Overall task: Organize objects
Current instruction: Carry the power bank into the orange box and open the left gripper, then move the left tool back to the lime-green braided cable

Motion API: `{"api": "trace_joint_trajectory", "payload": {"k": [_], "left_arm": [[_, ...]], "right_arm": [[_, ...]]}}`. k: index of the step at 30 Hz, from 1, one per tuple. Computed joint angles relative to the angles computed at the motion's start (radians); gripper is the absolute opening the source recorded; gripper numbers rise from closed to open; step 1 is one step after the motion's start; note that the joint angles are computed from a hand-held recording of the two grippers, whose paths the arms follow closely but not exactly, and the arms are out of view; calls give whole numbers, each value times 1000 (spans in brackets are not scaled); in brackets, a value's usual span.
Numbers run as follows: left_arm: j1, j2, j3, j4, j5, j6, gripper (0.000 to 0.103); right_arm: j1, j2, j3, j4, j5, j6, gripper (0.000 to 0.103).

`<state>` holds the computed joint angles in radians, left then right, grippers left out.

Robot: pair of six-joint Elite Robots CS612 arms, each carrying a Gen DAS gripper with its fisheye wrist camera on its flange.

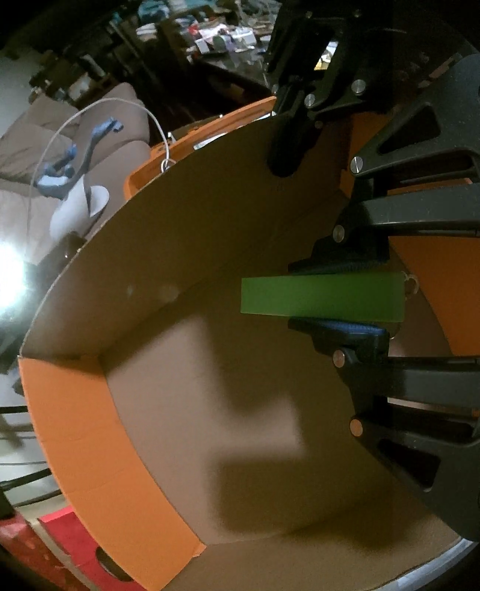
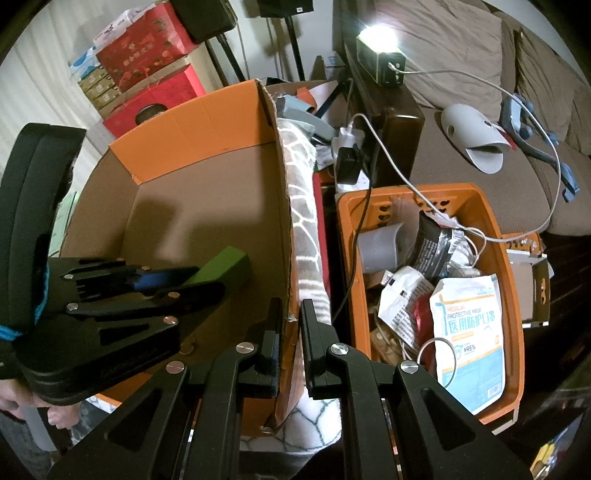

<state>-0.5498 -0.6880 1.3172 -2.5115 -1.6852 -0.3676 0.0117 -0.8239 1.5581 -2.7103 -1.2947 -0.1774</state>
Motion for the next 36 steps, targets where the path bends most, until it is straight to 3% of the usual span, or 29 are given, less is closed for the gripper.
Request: {"api": "trace_joint_trajectory", "payload": {"k": [8,13,20,28,33,36], "left_arm": [[2,-13,18,-20,1,-3,24],[-6,-53,76,-115,80,4,61],[-1,-110,159,-208,134,25,80],[-9,-148,211,-228,245,80,82],[13,-167,248,-256,195,62,82],[18,-175,269,-279,210,58,82]], "right_arm": [[0,0,0,0,-1,1,9],[0,0,0,-1,-2,0,9],[-1,2,0,-5,-5,-2,9],[0,2,0,-4,-6,-1,9],[-1,2,0,-5,-6,-1,9],[-1,2,0,-4,-7,-1,9]]}}
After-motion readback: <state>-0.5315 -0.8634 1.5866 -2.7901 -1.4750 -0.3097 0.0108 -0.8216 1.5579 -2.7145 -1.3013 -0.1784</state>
